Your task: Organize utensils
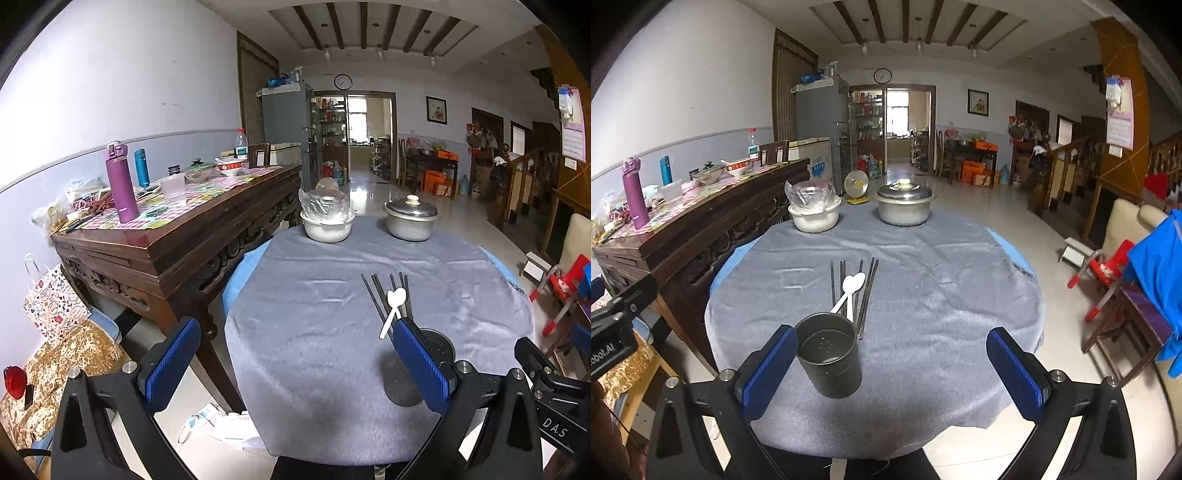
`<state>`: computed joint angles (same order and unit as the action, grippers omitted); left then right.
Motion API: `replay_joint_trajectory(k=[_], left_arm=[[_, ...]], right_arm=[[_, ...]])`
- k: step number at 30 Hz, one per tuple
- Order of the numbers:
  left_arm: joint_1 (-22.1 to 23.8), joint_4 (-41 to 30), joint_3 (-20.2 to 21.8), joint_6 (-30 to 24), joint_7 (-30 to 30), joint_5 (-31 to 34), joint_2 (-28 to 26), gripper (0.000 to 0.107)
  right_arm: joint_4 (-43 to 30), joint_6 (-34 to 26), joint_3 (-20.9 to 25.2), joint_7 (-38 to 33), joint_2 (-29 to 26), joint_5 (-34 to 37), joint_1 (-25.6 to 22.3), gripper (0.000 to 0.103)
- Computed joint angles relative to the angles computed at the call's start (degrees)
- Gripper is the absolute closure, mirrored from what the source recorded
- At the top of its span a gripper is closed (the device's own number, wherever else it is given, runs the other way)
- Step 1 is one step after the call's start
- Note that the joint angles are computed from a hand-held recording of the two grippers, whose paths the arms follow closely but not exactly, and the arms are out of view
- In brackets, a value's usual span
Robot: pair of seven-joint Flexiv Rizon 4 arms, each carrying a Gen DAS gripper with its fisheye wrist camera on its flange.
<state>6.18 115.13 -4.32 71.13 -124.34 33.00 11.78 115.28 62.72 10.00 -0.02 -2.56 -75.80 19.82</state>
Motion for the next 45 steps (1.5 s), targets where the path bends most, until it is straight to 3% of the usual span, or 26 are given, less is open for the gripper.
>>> replay_joint_trajectory(k=[28, 31, 34, 39, 42, 45], left_arm=[[-1.3, -0.4, -0.1, -0.2, 0.7, 0.9, -0.7, 0.004], [-1.9, -0.7, 0.9, 0.6, 3.2, -1.5, -1.9, 0.004], [-3.4, -1.9, 3.1, 2.9, 10.3, -8.8, -5.4, 0.004], [-5.5, -5.3, 4.8, 6.2, 30.7, -29.8, -14.1, 0.004], [-5.5, -11.7, 3.8, 4.4, 39.1, -35.9, -21.5, 0.004], [-4.6, -18.1, 0.9, -0.8, 47.0, -43.7, -28.6, 0.004]], right_arm=[[0.4, -2.2, 0.6, -0.1, 1.1, -1.4, -0.2, 0.0], [0.1, -1.4, 0.4, -0.7, 0.8, -1.0, -0.4, 0.0], [-0.7, 1.1, -0.4, -2.4, 0.1, 0.7, -1.1, 0.0], [-4.1, 14.7, -2.9, -11.9, -4.4, 15.7, -4.3, 0.0], [-9.7, 15.8, 1.0, -29.2, -10.5, 37.5, -6.5, 0.0], [-16.4, 14.4, 5.6, -40.7, -16.9, 52.7, -9.4, 0.0]])
